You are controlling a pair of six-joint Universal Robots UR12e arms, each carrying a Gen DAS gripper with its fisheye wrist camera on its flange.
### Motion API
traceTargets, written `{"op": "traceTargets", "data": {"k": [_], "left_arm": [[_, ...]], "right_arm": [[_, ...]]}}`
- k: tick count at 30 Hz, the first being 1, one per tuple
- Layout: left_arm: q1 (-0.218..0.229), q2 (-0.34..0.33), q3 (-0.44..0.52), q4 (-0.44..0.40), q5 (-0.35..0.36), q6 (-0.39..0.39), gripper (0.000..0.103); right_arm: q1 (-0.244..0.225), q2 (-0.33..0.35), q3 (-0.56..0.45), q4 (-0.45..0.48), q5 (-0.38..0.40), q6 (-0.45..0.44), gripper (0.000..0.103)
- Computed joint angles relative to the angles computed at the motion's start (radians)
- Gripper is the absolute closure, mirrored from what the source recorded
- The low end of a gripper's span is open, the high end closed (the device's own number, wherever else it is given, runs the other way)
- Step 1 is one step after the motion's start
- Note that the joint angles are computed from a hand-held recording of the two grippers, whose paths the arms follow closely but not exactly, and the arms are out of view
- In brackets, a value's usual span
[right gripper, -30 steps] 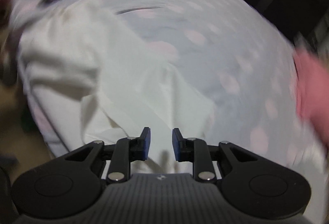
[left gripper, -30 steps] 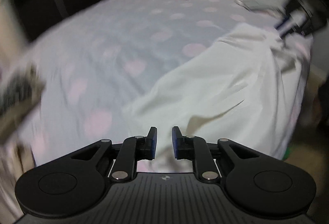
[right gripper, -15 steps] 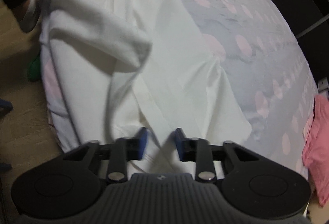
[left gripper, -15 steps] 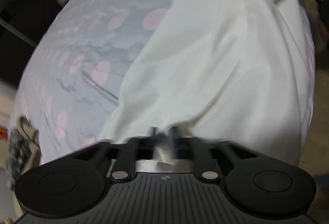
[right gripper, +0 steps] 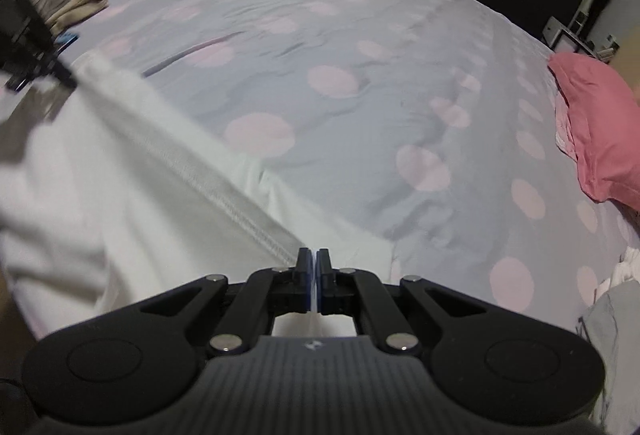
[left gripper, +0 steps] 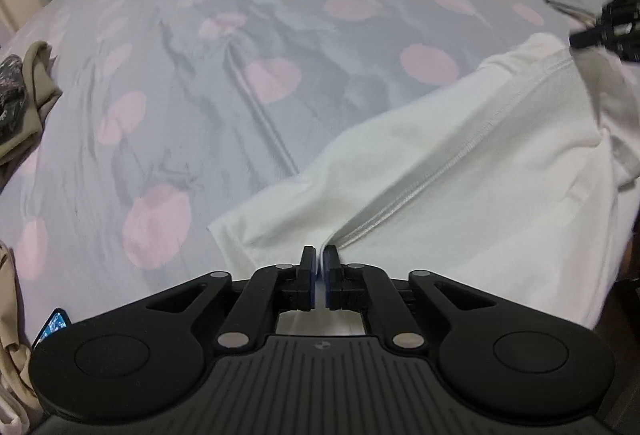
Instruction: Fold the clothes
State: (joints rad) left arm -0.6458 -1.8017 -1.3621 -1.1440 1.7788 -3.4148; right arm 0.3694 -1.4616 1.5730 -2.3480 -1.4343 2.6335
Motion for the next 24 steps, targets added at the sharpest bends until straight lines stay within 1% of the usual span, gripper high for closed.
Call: {"op": "traceTargets", "data": {"k": [2,3,4,5,6,7,8,9,12,14,15,18,21,22,23,24], "left_arm": [[-0.007,-0.007,0.011,-0.024,0.036,-0.004,0.091],[-0.007,-0.005,0.009,-0.02,0.041,-0.007,0.09],[-0.005,-0.001,0.003,-0.012,0.041,-0.011,0.09],[-0.004,0.005,-0.003,-0.007,0.043,-0.02,0.09],[-0.004,0.009,-0.006,-0.003,0.047,-0.025,0.089],[-0.005,0.014,-0.01,0.001,0.05,-0.029,0.088],[-0.005,0.022,-0.018,0.01,0.054,-0.03,0.088],[-0.006,0.031,-0.025,0.02,0.06,-0.032,0.088],[-0.009,0.049,-0.048,0.056,0.065,-0.018,0.088],[-0.012,0.057,-0.057,0.072,0.062,-0.013,0.088],[-0.014,0.059,-0.059,0.075,0.059,-0.014,0.088],[-0.022,0.059,-0.058,0.085,0.047,-0.001,0.088],[-0.03,0.055,-0.054,0.095,0.046,0.023,0.088],[-0.032,0.054,-0.053,0.097,0.048,0.026,0.088],[-0.034,0.053,-0.052,0.097,0.05,0.025,0.088],[-0.034,0.052,-0.051,0.098,0.05,0.022,0.088]], "right_arm": [[0.021,0.014,0.002,-0.073,-0.093,0.006,0.097],[0.032,0.022,0.002,-0.109,-0.143,0.005,0.097],[0.036,0.026,0.0,-0.129,-0.167,0.011,0.097],[0.035,0.027,-0.004,-0.14,-0.175,0.022,0.094],[0.029,0.025,-0.011,-0.128,-0.158,0.03,0.089],[0.019,0.02,-0.02,-0.101,-0.123,0.036,0.083],[0.009,0.013,-0.026,-0.074,-0.08,0.028,0.069],[-0.002,0.005,-0.029,-0.045,-0.033,0.011,0.064],[-0.012,-0.018,-0.027,0.031,0.036,-0.08,0.063],[-0.009,-0.027,-0.03,0.09,0.038,-0.116,0.062],[-0.005,-0.03,-0.035,0.127,0.027,-0.13,0.062],[0.014,-0.025,-0.058,0.227,-0.049,-0.131,0.061],[0.021,-0.016,-0.073,0.283,-0.12,-0.078,0.064],[0.022,-0.01,-0.076,0.28,-0.142,-0.055,0.067],[0.023,-0.004,-0.079,0.27,-0.164,-0.032,0.076],[0.02,0.003,-0.082,0.256,-0.181,-0.01,0.089]]}}
